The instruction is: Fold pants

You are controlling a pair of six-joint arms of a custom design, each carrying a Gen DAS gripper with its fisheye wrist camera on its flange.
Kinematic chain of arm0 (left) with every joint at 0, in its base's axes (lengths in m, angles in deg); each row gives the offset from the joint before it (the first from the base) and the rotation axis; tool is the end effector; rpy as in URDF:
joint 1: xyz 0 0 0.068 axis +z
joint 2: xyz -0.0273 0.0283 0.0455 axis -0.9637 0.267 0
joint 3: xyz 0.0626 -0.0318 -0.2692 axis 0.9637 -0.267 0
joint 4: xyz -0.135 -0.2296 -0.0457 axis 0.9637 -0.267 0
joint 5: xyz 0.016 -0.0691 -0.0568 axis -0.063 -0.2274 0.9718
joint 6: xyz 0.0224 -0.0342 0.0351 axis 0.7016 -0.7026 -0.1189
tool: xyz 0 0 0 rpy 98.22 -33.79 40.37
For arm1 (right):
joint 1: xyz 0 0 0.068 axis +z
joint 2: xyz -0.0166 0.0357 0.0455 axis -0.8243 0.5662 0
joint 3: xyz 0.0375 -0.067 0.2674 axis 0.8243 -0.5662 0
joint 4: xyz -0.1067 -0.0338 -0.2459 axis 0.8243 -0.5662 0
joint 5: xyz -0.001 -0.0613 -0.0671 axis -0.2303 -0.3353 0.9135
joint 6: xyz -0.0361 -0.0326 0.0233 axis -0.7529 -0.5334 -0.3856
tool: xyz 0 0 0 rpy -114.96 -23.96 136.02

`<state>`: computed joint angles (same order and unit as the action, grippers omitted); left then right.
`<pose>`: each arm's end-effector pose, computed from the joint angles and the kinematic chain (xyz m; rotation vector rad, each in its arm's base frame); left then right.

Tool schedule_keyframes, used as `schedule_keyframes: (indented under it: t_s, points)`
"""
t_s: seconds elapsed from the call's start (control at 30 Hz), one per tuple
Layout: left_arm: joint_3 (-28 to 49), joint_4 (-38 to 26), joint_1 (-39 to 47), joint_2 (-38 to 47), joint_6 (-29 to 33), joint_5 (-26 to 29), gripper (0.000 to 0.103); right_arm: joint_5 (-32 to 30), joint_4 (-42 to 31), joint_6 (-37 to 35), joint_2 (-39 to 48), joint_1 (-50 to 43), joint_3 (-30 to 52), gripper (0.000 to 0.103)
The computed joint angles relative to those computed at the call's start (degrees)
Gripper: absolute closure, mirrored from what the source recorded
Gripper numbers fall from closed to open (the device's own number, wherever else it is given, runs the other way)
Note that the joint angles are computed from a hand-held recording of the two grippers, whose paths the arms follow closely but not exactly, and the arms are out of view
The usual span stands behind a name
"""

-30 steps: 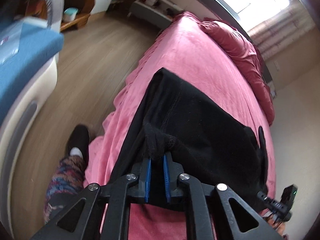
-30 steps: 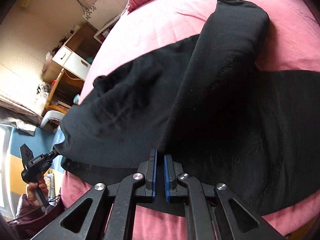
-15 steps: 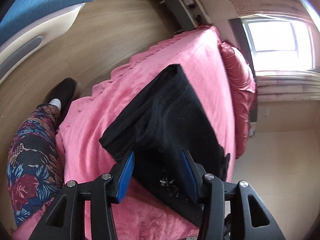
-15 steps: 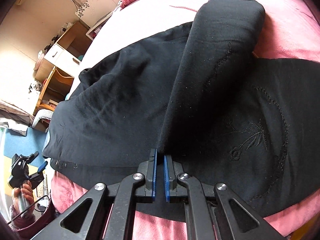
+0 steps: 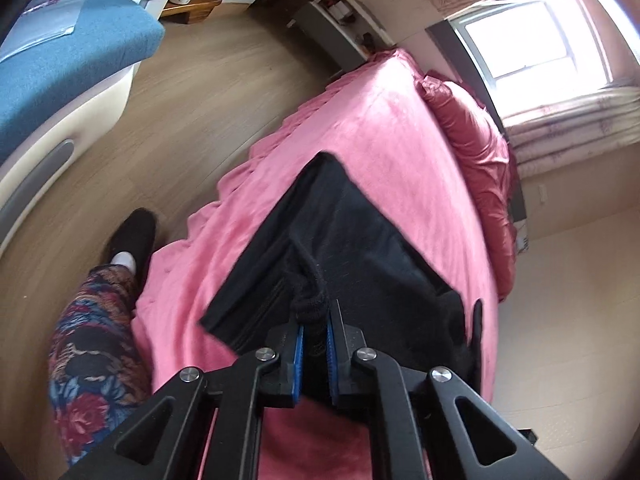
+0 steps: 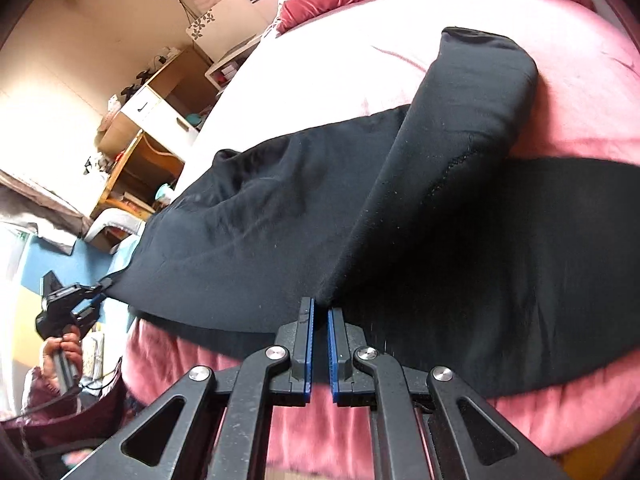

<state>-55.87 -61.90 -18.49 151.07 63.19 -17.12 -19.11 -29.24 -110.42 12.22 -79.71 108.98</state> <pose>0.1193 0.1339 0.1832 -1.1507 2.2195 -0.7366 0.2832 -0.1034 0.2212 -0.3443 2.6538 0.7617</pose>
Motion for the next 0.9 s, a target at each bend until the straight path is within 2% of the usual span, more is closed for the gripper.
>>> schedule_keyframes:
  t_s: [0.07, 0.2, 0.27, 0.33, 0.43, 0.5, 0.57, 0.67, 0.77, 0.9]
  points:
    - [-1.6, 1.2, 0.3, 1.9, 0.3, -1.5, 0.094, 1.3, 0.1, -1.2, -1.0, -0.4, -2.1, 0.097]
    - [-3.1, 4.9, -2.0, 4.8, -2.1, -5.1, 0.094, 3.9, 3.5, 1.1, -0.5, 0.2, -6.1, 0.097]
    - [-2.6, 4.3, -3.5, 4.3, -2.5, -7.7, 0.09, 5.8, 4.8, 0.8, 0.1, 0.8, -7.2, 0.097]
    - [-1.7, 2.9, -4.4, 3.6, -3.0, -10.0, 0.078, 7.0, 5.4, 1.4, 1.8, 0.9, -7.1, 0.096]
    - [0.0, 0.8, -5.7, -1.1, -5.5, -18.0, 0.074, 5.5, 2.6, 1.2, 4.1, 0.4, -4.2, 0.088]
    - [1.1, -0.2, -5.9, -5.6, -6.4, -20.7, 0.074, 5.7, 1.0, -0.9, 4.4, -0.7, -2.5, 0.063]
    - [2.0, -0.5, -7.6, -9.8, -7.0, -21.9, 0.074, 6.4, 0.2, -2.1, 4.0, -2.3, -0.4, 0.059]
    - [3.1, 0.4, -13.4, -12.9, -8.1, -21.6, 0.074, 6.2, 0.3, -0.1, 4.5, -4.4, 5.3, 0.059]
    - [3.3, 2.7, -26.2, -12.1, -10.4, -21.5, 0.074, 6.9, 4.4, 6.6, 5.6, -3.4, 10.9, 0.059]
    - [3.4, 8.4, -46.0, -6.4, -13.9, -24.2, 0.074, 10.3, 9.6, 16.1, 10.9, 1.8, 19.3, 0.059]
